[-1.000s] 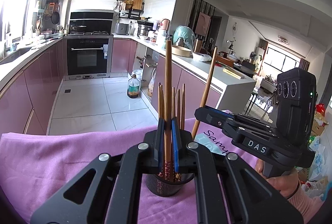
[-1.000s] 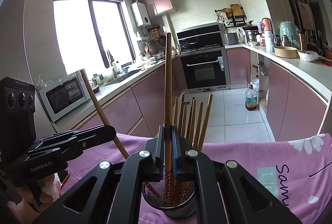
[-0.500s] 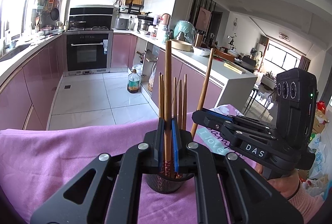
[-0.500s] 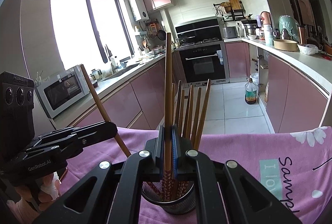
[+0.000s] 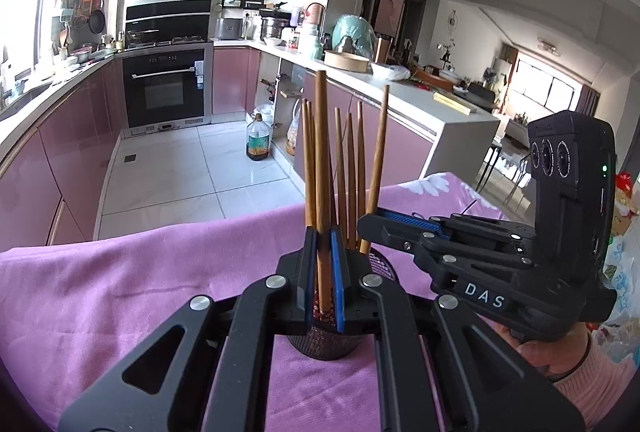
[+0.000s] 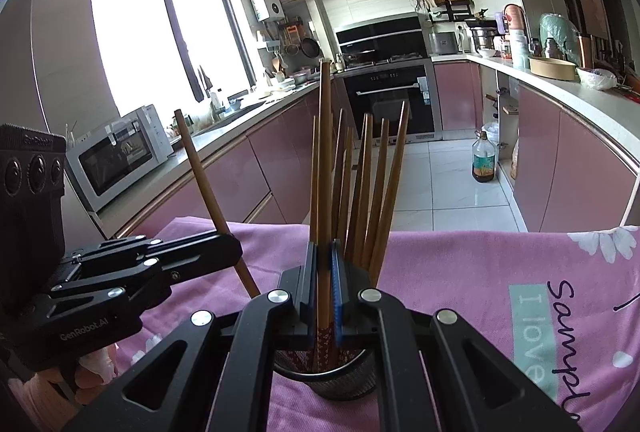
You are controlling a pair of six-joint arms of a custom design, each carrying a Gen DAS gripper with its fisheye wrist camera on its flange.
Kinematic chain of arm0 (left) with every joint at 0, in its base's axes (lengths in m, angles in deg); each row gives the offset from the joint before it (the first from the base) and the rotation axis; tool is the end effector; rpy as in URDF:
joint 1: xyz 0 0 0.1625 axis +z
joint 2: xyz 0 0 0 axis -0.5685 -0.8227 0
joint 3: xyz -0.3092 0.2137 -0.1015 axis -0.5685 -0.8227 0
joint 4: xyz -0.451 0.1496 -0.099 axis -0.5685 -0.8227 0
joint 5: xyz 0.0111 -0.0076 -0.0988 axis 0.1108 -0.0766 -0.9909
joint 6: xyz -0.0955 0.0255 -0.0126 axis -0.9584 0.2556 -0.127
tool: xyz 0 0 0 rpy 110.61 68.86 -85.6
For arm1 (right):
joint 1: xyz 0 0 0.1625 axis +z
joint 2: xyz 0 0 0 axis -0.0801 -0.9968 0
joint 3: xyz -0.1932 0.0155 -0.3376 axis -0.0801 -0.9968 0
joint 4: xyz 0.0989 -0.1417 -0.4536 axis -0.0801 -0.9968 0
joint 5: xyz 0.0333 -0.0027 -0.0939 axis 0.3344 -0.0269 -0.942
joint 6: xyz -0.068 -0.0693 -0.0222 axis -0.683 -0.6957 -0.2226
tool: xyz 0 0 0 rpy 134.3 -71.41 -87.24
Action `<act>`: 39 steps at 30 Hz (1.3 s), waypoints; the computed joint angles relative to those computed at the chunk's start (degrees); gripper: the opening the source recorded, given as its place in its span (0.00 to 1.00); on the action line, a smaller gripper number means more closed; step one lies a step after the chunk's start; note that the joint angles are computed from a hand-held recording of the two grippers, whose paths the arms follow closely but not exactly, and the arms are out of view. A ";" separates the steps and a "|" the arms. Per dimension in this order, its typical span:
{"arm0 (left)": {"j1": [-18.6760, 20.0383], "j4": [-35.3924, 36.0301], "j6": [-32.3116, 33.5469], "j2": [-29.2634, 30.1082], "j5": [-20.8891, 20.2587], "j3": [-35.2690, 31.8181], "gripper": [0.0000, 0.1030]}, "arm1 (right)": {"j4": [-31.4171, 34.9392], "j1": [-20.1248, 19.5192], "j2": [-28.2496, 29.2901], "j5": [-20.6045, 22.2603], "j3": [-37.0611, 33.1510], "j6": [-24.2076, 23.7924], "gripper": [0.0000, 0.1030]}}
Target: Organize utensils
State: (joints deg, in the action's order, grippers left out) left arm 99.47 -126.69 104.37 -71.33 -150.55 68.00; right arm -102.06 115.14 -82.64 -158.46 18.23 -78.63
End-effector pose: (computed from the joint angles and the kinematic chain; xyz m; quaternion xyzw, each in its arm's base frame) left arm -0.2103 -0.8009 0.3840 0.4343 0.8531 -0.2718 0.0985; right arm 0.3810 -0.7651 0.0514 0.1711 -0.8453 0.4691 0.1904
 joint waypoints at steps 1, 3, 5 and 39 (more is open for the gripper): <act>0.06 0.28 0.14 0.47 0.26 -0.50 0.08 | 0.58 -0.10 0.14 -0.19 -0.24 0.28 0.05; 0.06 0.60 0.01 1.41 0.87 -1.34 0.08 | 1.38 -0.25 0.49 -0.50 -0.81 0.67 0.06; 0.15 0.80 -0.26 1.71 1.11 -1.33 0.08 | 1.64 -0.42 0.59 -0.63 -0.97 1.01 0.06; 4.72 -32.17 2.01 -8.95 3.77 20.11 0.94 | -20.34 2.40 2.40 -10.16 6.78 -11.71 0.93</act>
